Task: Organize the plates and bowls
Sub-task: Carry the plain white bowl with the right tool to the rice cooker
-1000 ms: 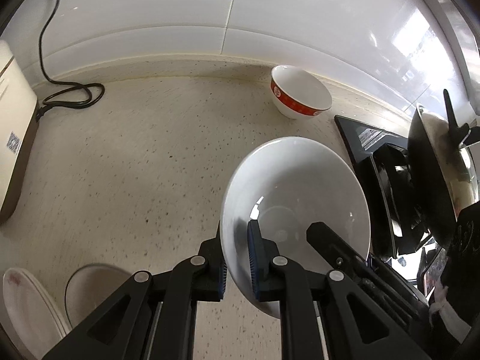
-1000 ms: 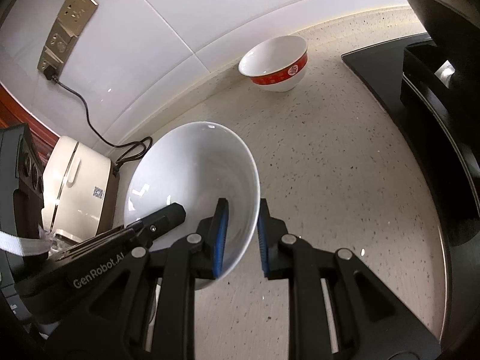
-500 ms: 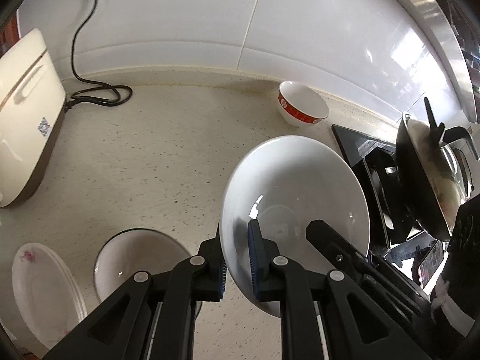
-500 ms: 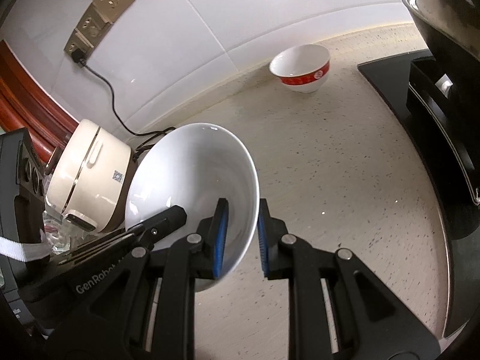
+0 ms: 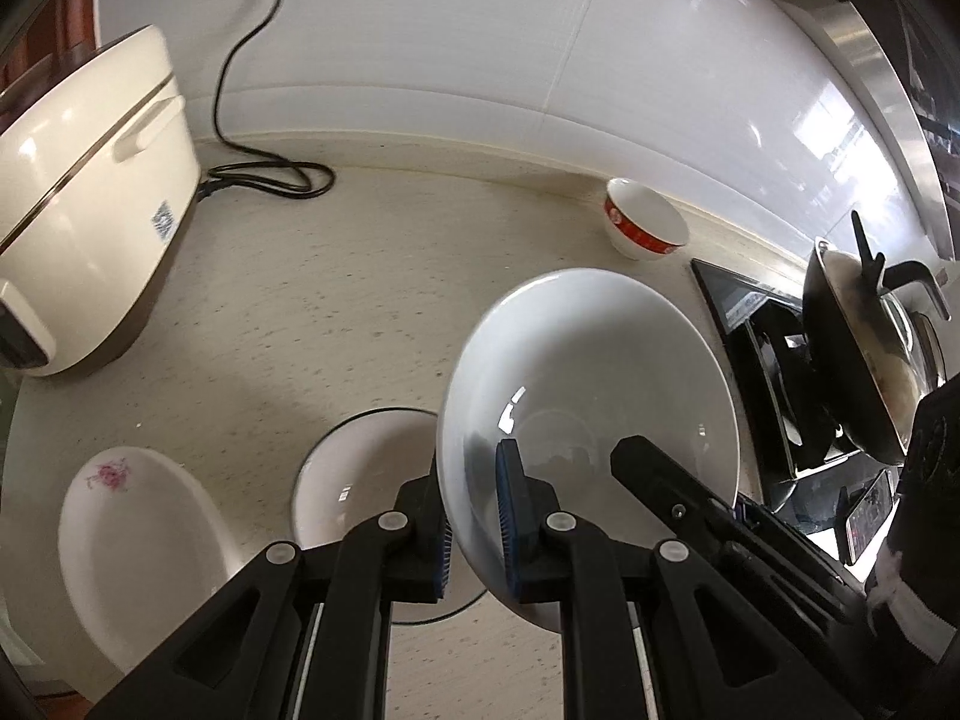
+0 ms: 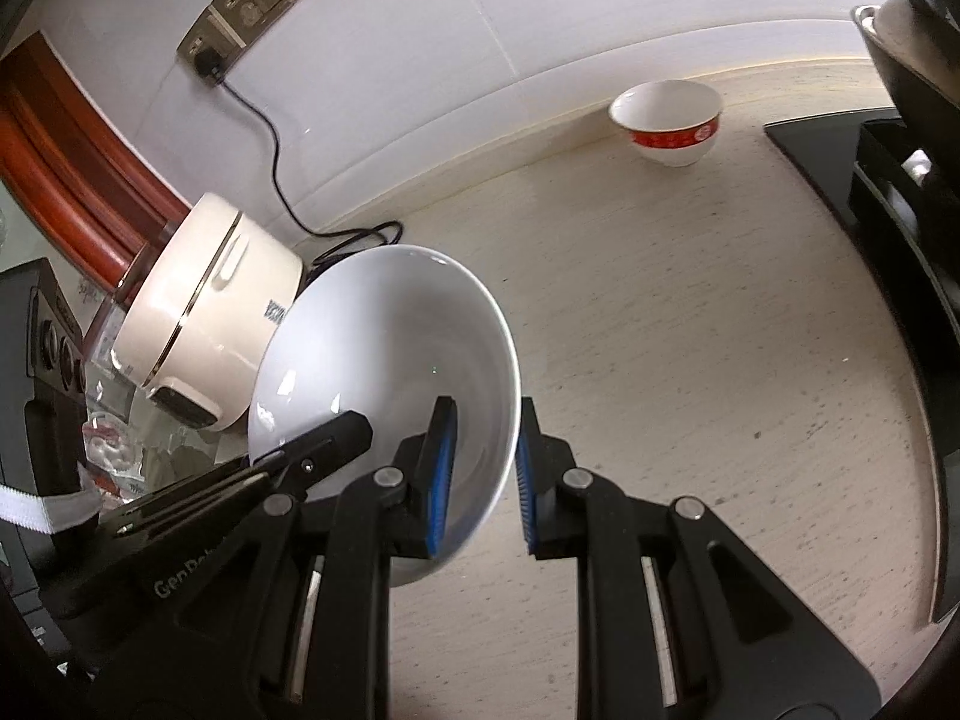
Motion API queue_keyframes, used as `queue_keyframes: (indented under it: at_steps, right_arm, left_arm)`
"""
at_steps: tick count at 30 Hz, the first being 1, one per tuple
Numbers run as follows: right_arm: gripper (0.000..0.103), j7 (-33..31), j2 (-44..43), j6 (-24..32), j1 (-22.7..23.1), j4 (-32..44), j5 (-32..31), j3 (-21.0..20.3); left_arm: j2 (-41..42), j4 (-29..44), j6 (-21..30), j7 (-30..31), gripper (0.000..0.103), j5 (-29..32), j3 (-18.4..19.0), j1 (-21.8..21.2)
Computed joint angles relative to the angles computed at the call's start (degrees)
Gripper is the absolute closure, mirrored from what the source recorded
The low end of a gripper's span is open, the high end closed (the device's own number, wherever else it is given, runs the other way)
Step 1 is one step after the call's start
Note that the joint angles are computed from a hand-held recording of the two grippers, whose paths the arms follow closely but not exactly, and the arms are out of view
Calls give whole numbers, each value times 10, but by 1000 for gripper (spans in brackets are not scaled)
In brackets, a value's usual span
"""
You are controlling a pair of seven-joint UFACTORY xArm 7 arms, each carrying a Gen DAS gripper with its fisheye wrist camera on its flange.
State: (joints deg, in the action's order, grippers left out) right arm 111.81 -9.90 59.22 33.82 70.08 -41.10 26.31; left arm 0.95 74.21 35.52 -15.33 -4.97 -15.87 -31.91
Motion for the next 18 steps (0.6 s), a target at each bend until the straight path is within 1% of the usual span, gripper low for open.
queue_keyframes:
  at_steps: [3, 7, 18]
  right_arm:
    - [81, -3, 20, 0, 3, 18, -9, 2]
    - [81, -12, 41, -5, 16, 35, -14, -9]
    - [81, -67, 85, -36, 43, 64, 5, -46]
  left_arm:
    - [-10, -13, -4, 5, 90, -6, 5, 6]
    - [-18, -27, -5, 5, 90, -10, 8, 12]
    - [-26, -53, 6, -4, 89, -19, 16, 30]
